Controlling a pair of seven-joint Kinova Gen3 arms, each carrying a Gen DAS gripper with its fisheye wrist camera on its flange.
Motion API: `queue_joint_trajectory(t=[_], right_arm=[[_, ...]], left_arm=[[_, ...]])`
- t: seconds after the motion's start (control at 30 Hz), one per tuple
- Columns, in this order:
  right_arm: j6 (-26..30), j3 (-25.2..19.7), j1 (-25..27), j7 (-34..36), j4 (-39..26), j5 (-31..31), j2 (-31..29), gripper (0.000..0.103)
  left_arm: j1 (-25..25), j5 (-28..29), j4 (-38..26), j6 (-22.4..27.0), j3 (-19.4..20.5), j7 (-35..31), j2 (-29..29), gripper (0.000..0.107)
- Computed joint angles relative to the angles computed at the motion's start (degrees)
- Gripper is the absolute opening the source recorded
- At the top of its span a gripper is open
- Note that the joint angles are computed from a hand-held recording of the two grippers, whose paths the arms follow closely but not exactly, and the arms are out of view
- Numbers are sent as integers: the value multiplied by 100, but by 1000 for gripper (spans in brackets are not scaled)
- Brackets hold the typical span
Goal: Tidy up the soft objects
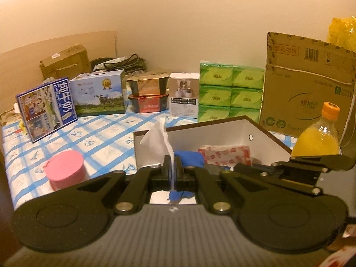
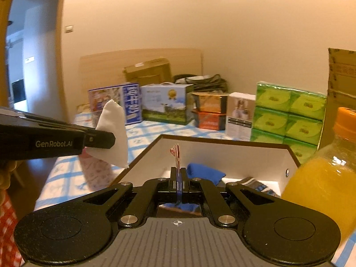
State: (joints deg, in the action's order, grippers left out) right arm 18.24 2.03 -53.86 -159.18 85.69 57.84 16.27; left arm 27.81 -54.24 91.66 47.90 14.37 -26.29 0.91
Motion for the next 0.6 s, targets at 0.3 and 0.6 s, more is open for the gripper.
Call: queue_joint_trajectory(t=[0.3,0.6], right_arm=[[76,-45,315,512,-853,-914,686,0],[137,-65,585,1462,-1319,-2103,1127,0]], left_arm=[[-358,842,-373,-873,-476,-987,465,1],[-449,1829,-922,-882,-956,-1986,1196,16]])
